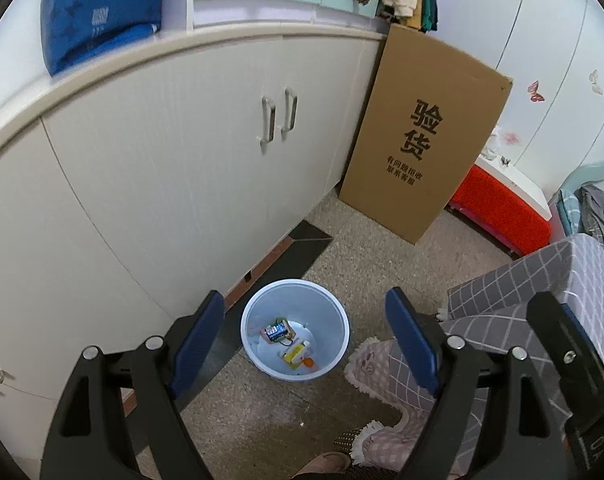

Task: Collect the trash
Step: 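Move both tools back toward the table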

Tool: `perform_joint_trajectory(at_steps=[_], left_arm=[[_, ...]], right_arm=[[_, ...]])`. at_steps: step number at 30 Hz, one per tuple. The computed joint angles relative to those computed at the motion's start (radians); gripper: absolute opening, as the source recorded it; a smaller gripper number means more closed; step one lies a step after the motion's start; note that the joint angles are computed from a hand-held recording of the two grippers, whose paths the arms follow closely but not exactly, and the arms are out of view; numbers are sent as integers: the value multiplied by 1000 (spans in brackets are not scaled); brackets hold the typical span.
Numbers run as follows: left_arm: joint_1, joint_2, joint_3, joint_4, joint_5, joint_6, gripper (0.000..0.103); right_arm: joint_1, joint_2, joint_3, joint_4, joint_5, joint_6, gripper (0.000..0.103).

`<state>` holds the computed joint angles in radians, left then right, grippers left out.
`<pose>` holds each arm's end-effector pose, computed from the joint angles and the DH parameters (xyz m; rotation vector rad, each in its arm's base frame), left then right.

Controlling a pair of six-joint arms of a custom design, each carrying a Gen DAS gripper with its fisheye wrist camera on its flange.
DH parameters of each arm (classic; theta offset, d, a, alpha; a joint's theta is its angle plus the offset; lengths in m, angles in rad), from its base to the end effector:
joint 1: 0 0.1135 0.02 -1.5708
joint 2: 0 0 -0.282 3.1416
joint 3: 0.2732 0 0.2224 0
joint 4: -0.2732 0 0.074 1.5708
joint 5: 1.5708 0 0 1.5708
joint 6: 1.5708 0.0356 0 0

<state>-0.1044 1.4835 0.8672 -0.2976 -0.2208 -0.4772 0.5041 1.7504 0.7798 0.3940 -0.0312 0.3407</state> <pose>0.2706 -0.0205 0.2335 -0.5455 2.3925 0.0208 0.2908 0.1617 0.1884 -0.1975 2.1847 0.5191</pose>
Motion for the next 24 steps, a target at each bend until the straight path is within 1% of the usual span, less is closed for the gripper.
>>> perform_joint_trajectory(at_steps=[6,8,11,15,17,18,21,23,24], left_arm=[[-134,-107,15,-95,-72,-70,81],[-201,-123,37,-133,-100,-102,81],[-320,-125,80,-179,-139,-157,81],[-479,-81,160,-221,-195,-216,81],[-559,-43,215,-244,-224,-245,81],[-597,-16,250,-259,-236,-256,81],[-691,50,335,-292,-280,-272,81],[-748,108,412,-320,-299,-274,81],[-776,137,451,-332,-305,-276,81]], right_arm=[[-38,-169,-105,-29,-14,-7,77],[-74,-244,-143,-55,-37,-12,77],[-165,-359,-196,-104,-106,-19,77],[-334,-522,-246,-189,-178,-66,78],[-413,-574,-254,-228,-212,-97,78],[-486,-607,-257,-258,-255,-121,78],[-643,-668,-257,-311,-328,-184,78],[-785,-707,-254,-347,-396,-225,78],[-888,-719,-248,-372,-451,-250,78]])
